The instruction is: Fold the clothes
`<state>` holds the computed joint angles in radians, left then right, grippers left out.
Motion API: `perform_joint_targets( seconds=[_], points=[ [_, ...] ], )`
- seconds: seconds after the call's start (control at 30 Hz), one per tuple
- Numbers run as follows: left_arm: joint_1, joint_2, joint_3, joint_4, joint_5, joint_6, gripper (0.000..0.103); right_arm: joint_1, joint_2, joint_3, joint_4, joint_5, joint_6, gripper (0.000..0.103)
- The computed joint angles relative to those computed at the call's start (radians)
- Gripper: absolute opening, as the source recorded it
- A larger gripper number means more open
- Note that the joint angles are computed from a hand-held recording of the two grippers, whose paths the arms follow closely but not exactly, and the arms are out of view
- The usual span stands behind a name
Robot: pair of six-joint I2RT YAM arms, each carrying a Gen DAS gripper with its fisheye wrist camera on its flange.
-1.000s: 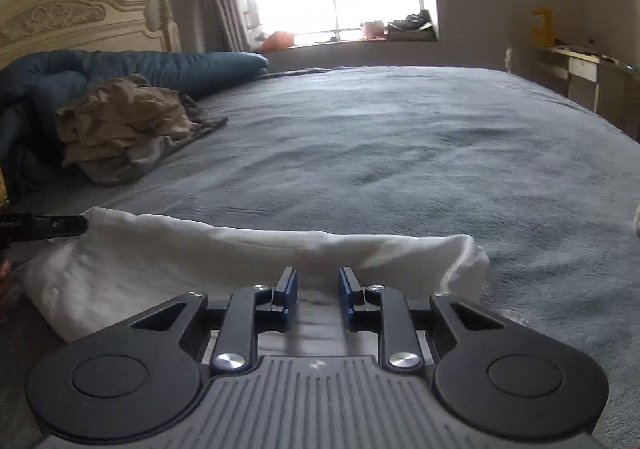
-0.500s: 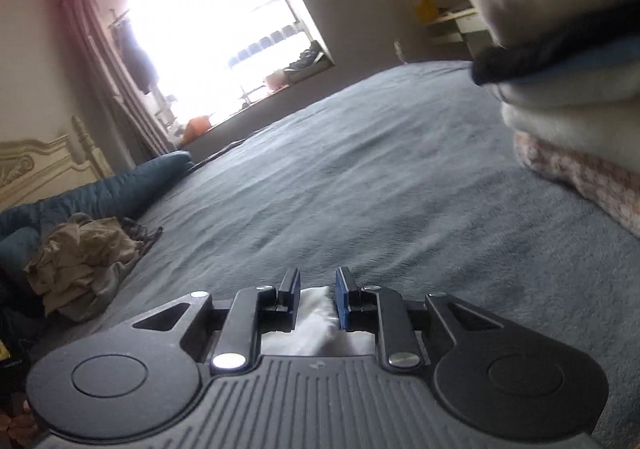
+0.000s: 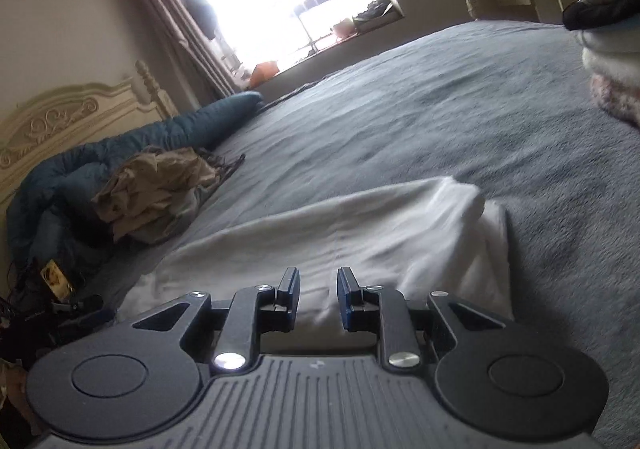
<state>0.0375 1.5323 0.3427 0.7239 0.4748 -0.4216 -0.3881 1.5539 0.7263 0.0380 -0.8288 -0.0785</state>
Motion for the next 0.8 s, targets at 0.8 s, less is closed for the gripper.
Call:
perform_joint_targets(
  seconds=[0.8],
  points=[
    [-0.01, 0.026, 0.019, 0.044, -0.118, -0.036, 0.053, -0.261, -0.099, -0.155, 0.021, 0.011, 0.252, 0.026]
  ],
)
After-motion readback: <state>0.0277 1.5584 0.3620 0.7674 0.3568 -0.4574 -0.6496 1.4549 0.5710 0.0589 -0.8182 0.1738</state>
